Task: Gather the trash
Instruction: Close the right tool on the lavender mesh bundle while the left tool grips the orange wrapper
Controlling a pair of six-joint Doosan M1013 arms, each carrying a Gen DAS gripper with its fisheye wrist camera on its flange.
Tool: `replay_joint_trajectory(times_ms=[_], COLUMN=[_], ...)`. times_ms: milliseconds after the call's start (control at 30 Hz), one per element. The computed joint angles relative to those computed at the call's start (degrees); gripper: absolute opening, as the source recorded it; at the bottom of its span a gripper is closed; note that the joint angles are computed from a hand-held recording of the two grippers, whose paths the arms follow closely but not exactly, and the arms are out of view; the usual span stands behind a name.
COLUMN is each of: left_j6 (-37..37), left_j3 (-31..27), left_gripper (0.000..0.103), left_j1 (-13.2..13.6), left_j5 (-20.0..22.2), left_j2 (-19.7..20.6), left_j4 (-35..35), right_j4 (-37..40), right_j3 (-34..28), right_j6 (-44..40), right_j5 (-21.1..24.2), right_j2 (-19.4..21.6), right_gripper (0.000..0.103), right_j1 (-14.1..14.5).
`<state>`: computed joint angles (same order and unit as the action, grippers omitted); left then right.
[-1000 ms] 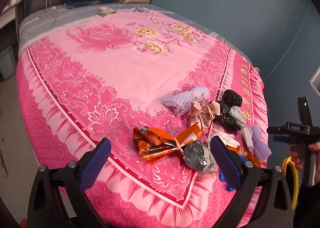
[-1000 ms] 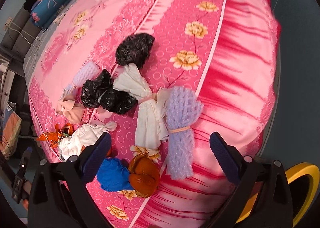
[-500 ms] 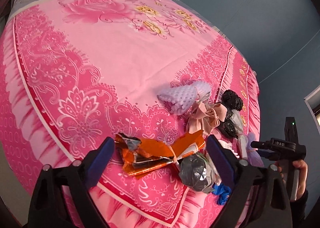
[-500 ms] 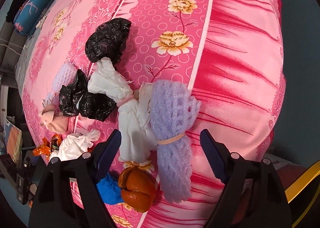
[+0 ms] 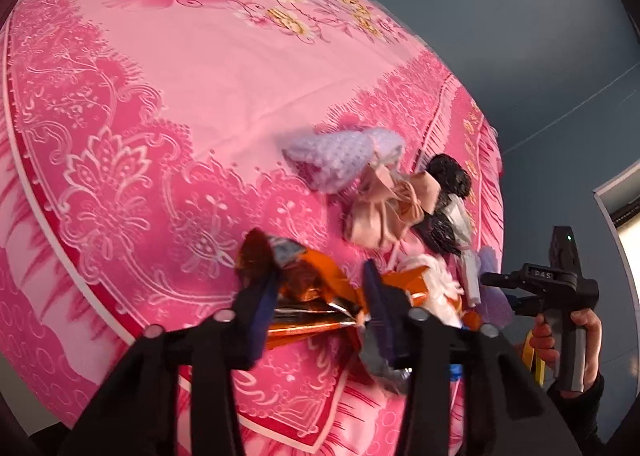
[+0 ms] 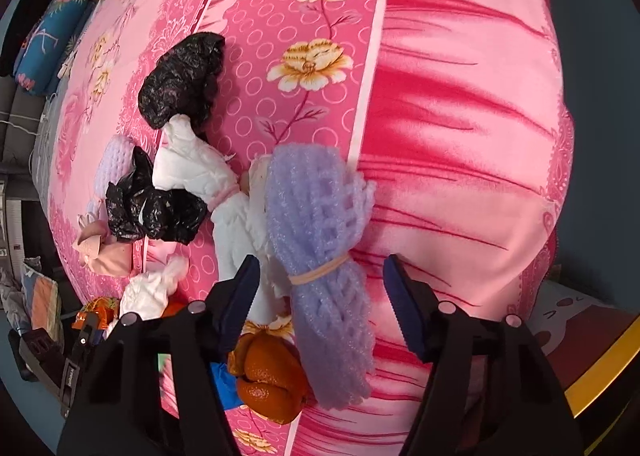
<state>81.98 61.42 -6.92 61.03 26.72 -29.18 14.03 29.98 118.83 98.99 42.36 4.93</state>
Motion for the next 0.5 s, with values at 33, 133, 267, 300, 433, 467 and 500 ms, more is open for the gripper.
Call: replay_joint_trajectory(times_ms=[33, 133, 267, 300, 433, 467, 500], left_j6=[0.39, 1.28, 2.20, 2.37, 3.38, 3.59, 3.91], left_j3=[0.51, 0.42, 1.23, 1.46, 2.80, 3.09, 3.33], left_gripper=[0.033, 0.029, 0.023, 0.023, 0.022, 0.022, 0.022], left_j1=[-0.25, -0.73, -0.80, -0.81, 0.01, 0.21, 0.51], left_j5=[-0.33, -0.46, -1.64, -2.09, -4.03, -4.52, -5.20], left_j2=[-0.29, -0.26, -0.96, -1.19, -2.31, -2.60, -2.92], left_j4=[0.15, 0.62, 0.70, 0.85, -1.55, -2.01, -2.72], right_j4=[-0.36, -0.68, -0.80, -0.25, -0.36, -1.01, -1.34], right_j3=[0.03, 0.90, 1.89, 2.50, 4.37, 4.59, 4.84], right_j6=[-0.16, 0.10, -0.13, -0.32, -2.31, -2.70, -2.96], right_j5=[0.29, -0.04, -1.02, -1.64, -3.30, -3.95, -4.48], right_j2=[0.06, -0.19, -0.70, -1.06, -2.59, -2.97, -3.29], right_gripper=[0.057, 0.047, 0.030, 0.028, 0.025, 0.025, 0.025], right_j1=[0.12, 0.23, 0.18, 0.07, 0.29, 0.53, 0.65])
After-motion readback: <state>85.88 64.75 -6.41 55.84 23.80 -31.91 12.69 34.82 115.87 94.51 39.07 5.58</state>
